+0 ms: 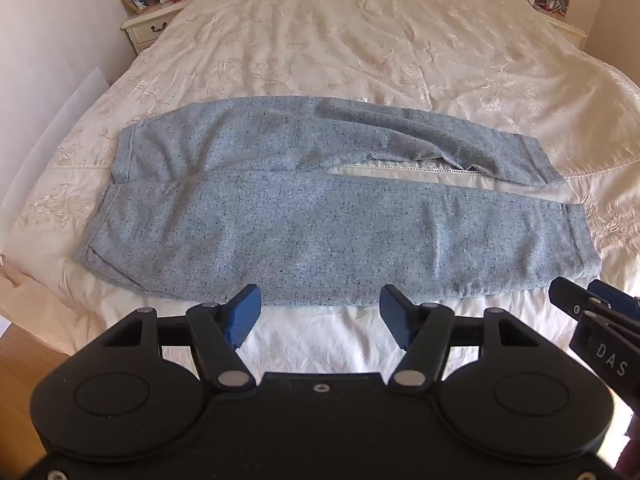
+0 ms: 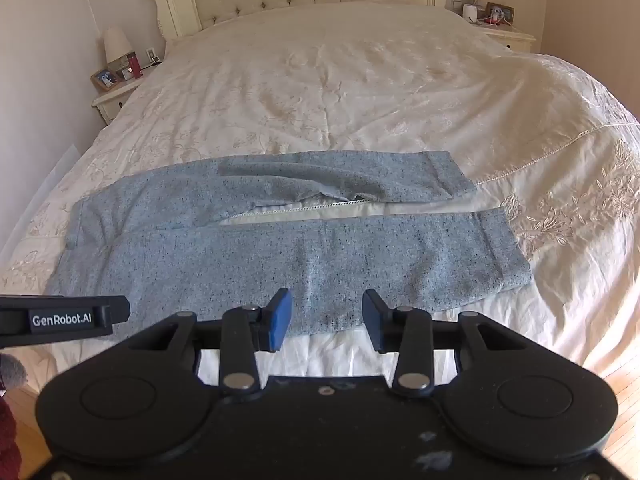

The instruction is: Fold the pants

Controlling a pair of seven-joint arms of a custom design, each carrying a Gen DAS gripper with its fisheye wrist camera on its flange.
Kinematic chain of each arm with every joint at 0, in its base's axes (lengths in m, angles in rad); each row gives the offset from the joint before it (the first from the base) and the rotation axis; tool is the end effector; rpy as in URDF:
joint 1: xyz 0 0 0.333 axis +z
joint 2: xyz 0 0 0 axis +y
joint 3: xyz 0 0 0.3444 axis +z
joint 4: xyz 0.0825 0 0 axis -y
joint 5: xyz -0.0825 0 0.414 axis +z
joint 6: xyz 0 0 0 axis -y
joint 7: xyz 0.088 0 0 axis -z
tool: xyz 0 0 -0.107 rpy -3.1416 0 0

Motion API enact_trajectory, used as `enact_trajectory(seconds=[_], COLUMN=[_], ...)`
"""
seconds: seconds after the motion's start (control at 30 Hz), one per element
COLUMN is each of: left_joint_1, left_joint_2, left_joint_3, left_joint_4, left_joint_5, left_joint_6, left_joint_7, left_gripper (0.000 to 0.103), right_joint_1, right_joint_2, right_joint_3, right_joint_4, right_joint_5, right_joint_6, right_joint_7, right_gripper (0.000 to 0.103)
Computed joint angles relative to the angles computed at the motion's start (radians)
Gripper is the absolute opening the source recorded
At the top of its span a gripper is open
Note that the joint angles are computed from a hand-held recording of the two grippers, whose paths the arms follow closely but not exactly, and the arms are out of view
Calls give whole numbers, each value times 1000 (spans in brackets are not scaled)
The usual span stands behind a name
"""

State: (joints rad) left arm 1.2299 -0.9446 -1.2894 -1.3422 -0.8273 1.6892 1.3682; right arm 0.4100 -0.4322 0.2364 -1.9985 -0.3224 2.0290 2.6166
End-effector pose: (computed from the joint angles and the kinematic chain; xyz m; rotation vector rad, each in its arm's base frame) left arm 0.4316 -0.5062 0.6886 -1.7888 2.0709 -0.4812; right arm 0.3740 0.2930 0.7061 -1.5374 2.1298 -0.5285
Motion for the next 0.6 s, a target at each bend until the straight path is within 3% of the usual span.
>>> enact_trajectory(seconds=[0.3, 0.33, 0.6], left_joint_1=[-21, -46, -38], left_joint_2=[8, 4, 14], left_joint_3=[2, 16, -3], left_joint_4=[-28, -41, -23], left_joint_5=[4, 9, 21], left_joint_6=[27, 20, 17], left_joint_7=[8, 11, 7], left_gripper=[67, 67, 67], right_joint_1=[4, 5, 3], right_joint_2=[-12, -14, -11], right_joint_3=[6, 6, 3], right_joint_4=[-9, -12, -6], right_joint_5=[3, 3, 5], right_joint_6=[-7, -6, -10], right_joint_7=[-5, -7, -13], right_gripper=[42, 42, 42])
